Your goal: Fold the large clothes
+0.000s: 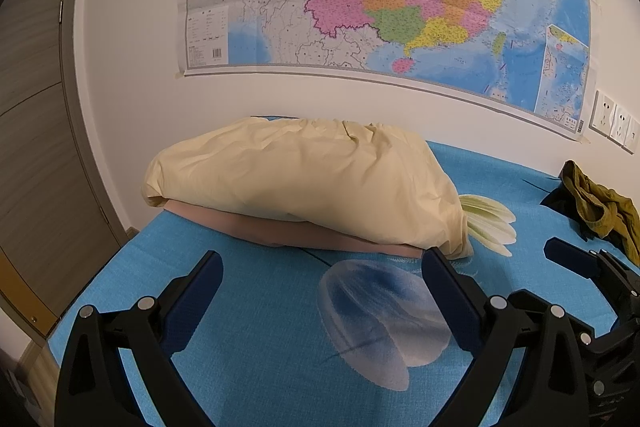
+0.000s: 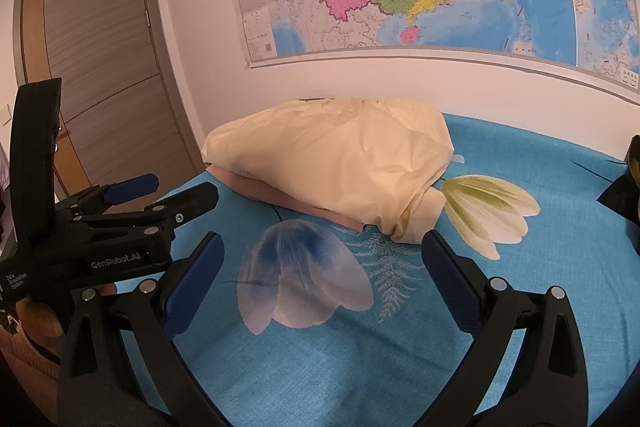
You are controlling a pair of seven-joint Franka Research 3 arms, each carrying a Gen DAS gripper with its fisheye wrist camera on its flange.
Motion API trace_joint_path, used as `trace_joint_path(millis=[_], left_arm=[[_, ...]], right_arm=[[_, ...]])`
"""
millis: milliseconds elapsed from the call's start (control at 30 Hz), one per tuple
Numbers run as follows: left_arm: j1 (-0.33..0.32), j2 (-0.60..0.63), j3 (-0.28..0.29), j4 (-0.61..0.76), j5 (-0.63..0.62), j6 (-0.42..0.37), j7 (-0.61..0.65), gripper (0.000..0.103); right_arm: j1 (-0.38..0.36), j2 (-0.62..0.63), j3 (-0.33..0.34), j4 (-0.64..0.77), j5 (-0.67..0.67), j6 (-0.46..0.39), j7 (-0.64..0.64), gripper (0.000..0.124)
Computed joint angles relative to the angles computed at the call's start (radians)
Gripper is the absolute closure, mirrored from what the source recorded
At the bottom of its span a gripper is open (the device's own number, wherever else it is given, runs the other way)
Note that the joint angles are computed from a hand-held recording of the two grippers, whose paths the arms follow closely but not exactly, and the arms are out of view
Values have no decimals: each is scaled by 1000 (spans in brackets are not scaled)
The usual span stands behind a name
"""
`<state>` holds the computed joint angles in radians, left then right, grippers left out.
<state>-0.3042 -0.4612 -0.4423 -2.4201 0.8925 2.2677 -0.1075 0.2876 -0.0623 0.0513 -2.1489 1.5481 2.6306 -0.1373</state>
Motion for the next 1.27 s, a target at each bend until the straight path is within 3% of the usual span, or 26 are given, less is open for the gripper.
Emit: trace_joint_path(millis=[800, 1100, 1267], left_arm=[[-1, 9, 8, 0, -9, 27, 6, 7], [0, 82, 1, 45, 31, 117, -6, 7], [-10, 191, 20, 116, 52, 239, 25, 7]], right_arm=[[-4, -5, -3, -7, 10, 4, -3, 27], [-29, -22, -25, -40, 41, 22, -10, 27], [-59, -37, -45, -65, 89, 56, -22, 27]])
